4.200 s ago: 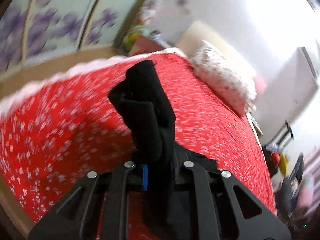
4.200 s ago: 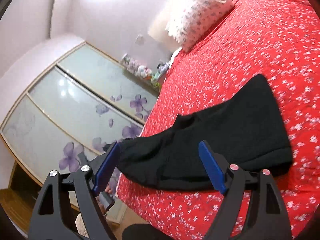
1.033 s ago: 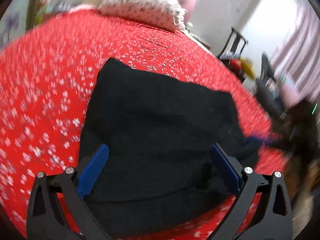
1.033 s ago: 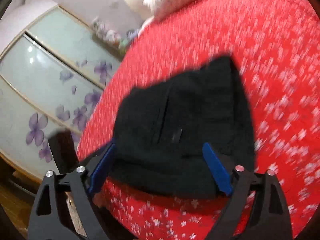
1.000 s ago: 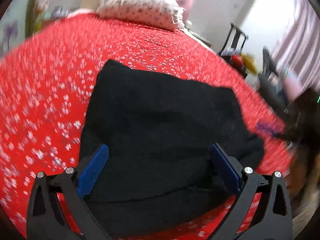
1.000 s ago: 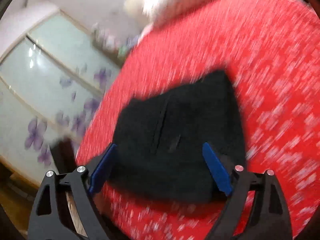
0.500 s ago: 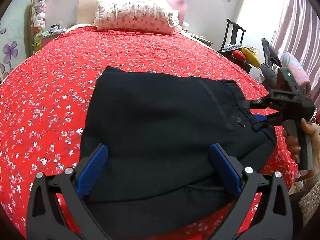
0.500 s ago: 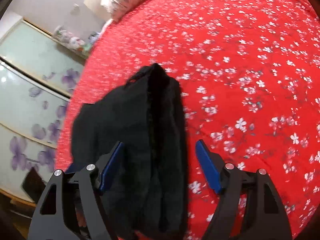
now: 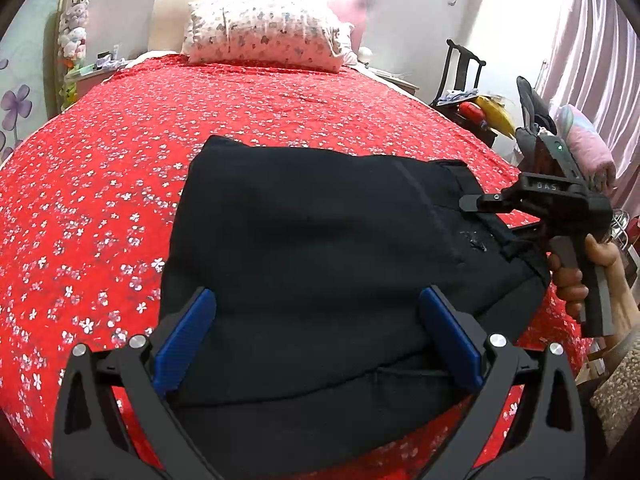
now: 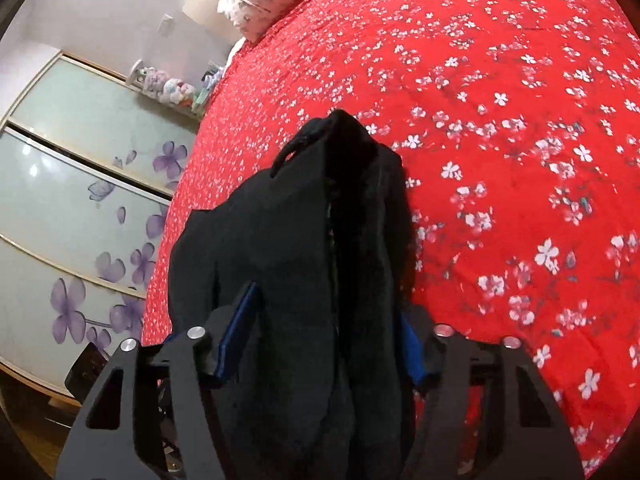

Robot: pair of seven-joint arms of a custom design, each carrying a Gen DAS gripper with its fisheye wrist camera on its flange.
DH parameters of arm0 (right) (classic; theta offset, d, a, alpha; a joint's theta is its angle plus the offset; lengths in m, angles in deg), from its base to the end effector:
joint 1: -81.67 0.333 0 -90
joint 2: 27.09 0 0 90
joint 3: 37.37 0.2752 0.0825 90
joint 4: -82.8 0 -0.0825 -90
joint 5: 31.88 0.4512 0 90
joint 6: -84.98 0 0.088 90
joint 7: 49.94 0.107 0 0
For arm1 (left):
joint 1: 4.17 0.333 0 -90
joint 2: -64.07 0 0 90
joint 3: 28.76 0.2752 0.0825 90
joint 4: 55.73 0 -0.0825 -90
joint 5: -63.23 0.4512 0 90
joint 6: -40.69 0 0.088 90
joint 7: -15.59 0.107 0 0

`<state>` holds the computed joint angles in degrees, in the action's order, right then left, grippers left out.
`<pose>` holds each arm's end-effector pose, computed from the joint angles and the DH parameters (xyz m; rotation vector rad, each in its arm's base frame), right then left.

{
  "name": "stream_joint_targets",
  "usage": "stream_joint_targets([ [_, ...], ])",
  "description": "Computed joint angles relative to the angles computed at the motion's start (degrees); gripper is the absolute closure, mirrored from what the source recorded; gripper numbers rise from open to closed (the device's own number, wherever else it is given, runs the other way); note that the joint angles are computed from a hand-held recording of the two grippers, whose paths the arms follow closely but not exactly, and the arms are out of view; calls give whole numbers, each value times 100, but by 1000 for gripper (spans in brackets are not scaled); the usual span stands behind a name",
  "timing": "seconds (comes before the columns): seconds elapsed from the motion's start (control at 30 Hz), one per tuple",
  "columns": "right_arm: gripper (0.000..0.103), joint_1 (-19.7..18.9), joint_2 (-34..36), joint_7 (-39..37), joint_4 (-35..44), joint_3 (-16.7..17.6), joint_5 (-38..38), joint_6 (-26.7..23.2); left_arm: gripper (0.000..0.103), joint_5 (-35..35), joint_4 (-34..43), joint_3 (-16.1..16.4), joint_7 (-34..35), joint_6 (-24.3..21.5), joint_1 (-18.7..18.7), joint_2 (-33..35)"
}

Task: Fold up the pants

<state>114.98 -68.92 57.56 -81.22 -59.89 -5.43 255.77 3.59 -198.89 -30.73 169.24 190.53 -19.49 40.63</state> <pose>0.4364 0.0787 0.3844 -1.0921 1.9807 0.1026 0.5055 -0.1367 0.4084 -1.2397 2.4169 -1.2148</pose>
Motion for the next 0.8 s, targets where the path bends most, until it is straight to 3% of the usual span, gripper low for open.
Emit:
stream_joint_targets([
  [0.13,63,26,-231,-82,-152,-41,-34,211,2,-333,58,216,54,-378,-6,-39],
  [0.27,69,64,-374,-114,-161,95,-364,453,2,-1081,308,609,-103,-1442,204,58],
  [0.33,70,186,-329,-196,-52,165,-627,601,2,-1400,500,684,-386,-1719,399,233],
  [0.43,70,344,-352,-317,-8,238,-1051,778,2,-1547,792,575,-780,-1724,690,510],
  [0.53,70,116,-178,16,72,520,-1287,726,2,-1527,1213,431,-1206,-1760,969,920],
  [0.67,70,64,-189,258,7,399,-1389,666,2,-947,1719,157,-1712,-1839,1228,1416],
  [0.73,70,7,-197,336,-23,435,-1453,647,2,-786,1890,89,-1848,-2108,1316,1601],
  [0.8,70,2,-208,380,-43,393,-1489,637,2,-594,2210,47,-2027,-2739,1415,1908],
])
